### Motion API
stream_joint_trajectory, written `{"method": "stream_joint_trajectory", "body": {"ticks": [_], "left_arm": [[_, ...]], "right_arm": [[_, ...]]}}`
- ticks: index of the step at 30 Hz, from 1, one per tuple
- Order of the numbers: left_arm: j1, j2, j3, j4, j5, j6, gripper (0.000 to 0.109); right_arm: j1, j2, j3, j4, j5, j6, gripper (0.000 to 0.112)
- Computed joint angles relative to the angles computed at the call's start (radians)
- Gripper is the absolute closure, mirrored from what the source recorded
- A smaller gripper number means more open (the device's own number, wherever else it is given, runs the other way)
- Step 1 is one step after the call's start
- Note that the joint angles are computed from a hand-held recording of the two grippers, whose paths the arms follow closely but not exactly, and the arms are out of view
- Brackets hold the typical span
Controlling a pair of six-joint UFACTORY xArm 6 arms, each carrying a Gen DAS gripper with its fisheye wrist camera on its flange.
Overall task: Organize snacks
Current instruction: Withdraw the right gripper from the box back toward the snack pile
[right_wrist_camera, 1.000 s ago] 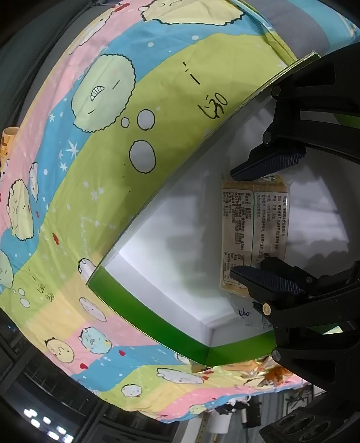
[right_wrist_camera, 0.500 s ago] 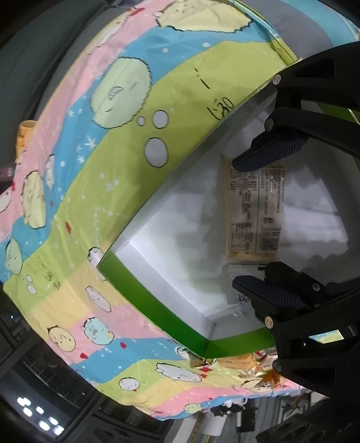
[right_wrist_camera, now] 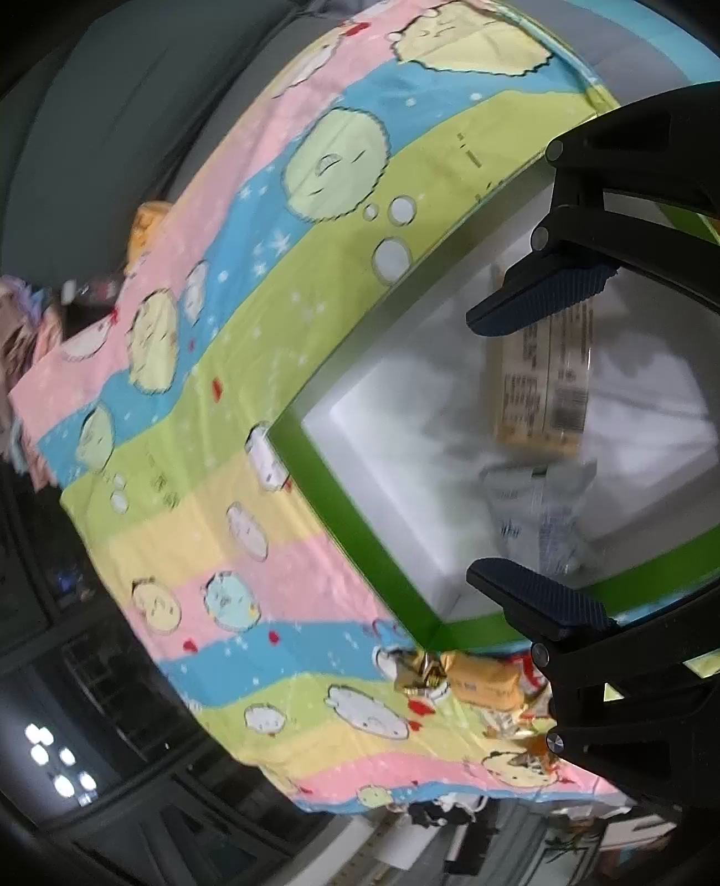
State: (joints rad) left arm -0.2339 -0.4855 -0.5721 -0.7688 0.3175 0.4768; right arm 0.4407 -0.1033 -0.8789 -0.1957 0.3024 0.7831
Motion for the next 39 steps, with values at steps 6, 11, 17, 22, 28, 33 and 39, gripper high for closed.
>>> {"method": "stream_joint_trajectory", "body": {"ticks": [6, 11, 17, 22, 28, 33, 39], "left_arm": [[0.101, -0.102, 0.057, -0.021, 0.023, 0.056, 0.023], [0.244, -0.170, 0.096, 0.012, 0.070, 0.050, 0.019], [0.433, -0.231, 0.141, 0.029, 0.100, 0.143, 0.013], [0.570, -0.207, 0.151, -0.136, 0.089, 0.309, 0.012], [0.680, -0.133, 0.114, -0.220, 0.150, 0.395, 0.012], [0.747, -0.070, 0.083, -0.236, 0.188, 0.414, 0.012], [0.809, 0.005, 0.039, -0.238, 0.208, 0.385, 0.012]], "right_arm": [[0.040, 0.006, -0.029, -0.209, -0.045, 0.124, 0.026], [0.075, 0.025, -0.065, -0.380, -0.065, 0.224, 0.025], [0.138, 0.061, -0.118, -0.556, -0.069, 0.338, 0.025], [0.209, 0.116, -0.182, -0.690, -0.051, 0.407, 0.025], [0.280, 0.200, -0.255, -0.628, -0.046, 0.340, 0.025], [0.330, 0.298, -0.374, -0.342, 0.003, 0.108, 0.025], [0.386, 0.472, -0.635, -0.073, 0.108, -0.153, 0.025]]}}
